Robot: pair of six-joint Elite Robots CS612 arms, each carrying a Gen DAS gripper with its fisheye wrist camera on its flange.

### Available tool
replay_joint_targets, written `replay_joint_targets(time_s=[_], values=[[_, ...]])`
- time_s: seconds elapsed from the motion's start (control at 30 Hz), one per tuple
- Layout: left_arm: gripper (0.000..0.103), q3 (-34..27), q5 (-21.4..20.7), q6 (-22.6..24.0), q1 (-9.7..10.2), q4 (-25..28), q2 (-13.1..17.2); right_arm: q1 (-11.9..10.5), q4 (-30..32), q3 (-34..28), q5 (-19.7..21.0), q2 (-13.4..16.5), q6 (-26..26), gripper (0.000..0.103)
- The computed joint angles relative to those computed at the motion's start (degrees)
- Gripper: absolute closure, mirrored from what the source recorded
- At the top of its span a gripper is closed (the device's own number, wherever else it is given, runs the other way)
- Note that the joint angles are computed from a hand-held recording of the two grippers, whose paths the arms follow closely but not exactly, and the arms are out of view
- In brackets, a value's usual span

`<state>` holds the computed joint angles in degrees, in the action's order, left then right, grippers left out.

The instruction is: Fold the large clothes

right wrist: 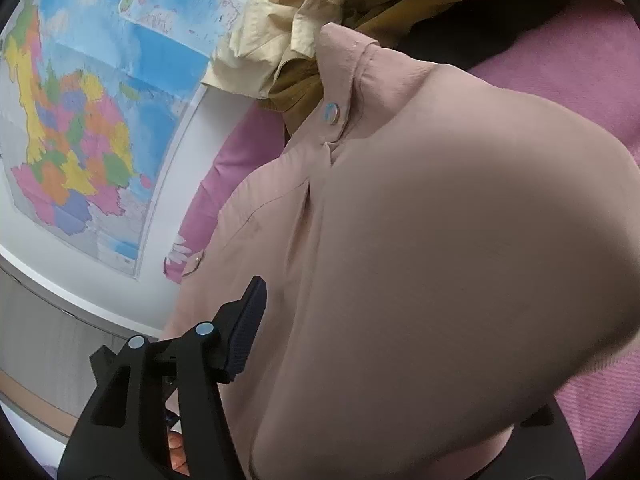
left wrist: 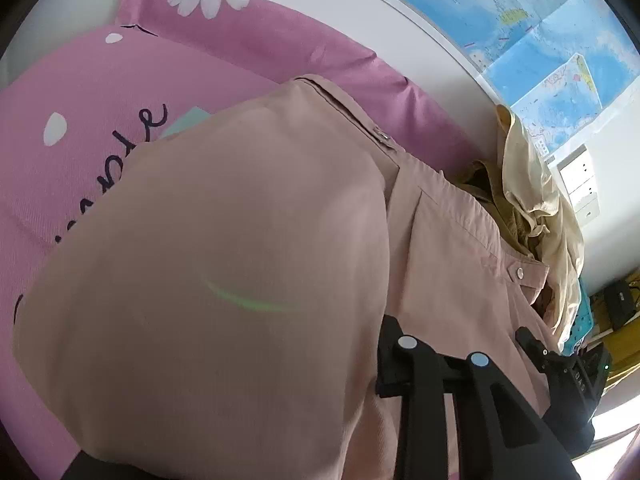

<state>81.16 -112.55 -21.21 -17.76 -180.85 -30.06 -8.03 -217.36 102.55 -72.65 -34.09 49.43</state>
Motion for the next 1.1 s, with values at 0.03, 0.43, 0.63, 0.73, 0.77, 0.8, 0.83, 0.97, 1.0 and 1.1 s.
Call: replay_joint_targets(time_s=[0.03, 0.43, 0.63, 0.73, 0.77, 0.8, 0.83, 0.97, 1.0, 1.1], values=[[0.072, -0.1, -0.1, 0.0, 0.02, 0.0, 0.0, 0.0, 0.5, 0.0, -0.1, 0.0, -0.2, 0.053], [0.033, -2.7, -9.0, -2.2, 1.24, 0.0, 1.8, -1.6, -1.9, -0.7, 4.8, 1.4, 4.7, 0.068], [0.069, -2.9, -4.9, -2.4, 0.73, 2.9, 1.2, -2.3, -3.6, -1.4, 7.8, 2.6, 5.1, 0.086], [0.078, -3.7, -7.5, -2.5, 1.30, 4.0, 1.7, -2.3, -3.8, -1.3, 8.4, 2.2, 3.1, 0.089], [0.079, -3.6, -7.4, -1.9, 1.24, 4.2, 1.6, -2.2, -3.4, -1.1, 8.2, 1.9, 1.8, 0.089], [0.081, -3.5, -7.2, -1.6, 1.19, 4.1, 1.5, -2.1, -3.2, -1.0, 8.2, 1.6, 0.6, 0.089], [0.082, -3.5, -7.1, -1.4, 1.16, 4.1, 1.4, -2.1, -3.3, -0.9, 8.2, 1.5, 0.1, 0.089], [0.084, -3.6, -7.4, -0.3, 1.24, 4.2, 1.2, -1.9, -2.9, -0.4, 8.0, 0.5, -2.6, 0.090], [0.085, -3.6, -7.6, 0.0, 1.31, 4.2, 1.1, -1.7, -2.4, -0.3, 7.7, 0.1, -3.8, 0.090], [0.088, -3.4, -8.0, 1.8, 1.41, 4.3, 0.6, -1.3, -1.0, -0.1, 6.9, -1.2, -6.8, 0.090]])
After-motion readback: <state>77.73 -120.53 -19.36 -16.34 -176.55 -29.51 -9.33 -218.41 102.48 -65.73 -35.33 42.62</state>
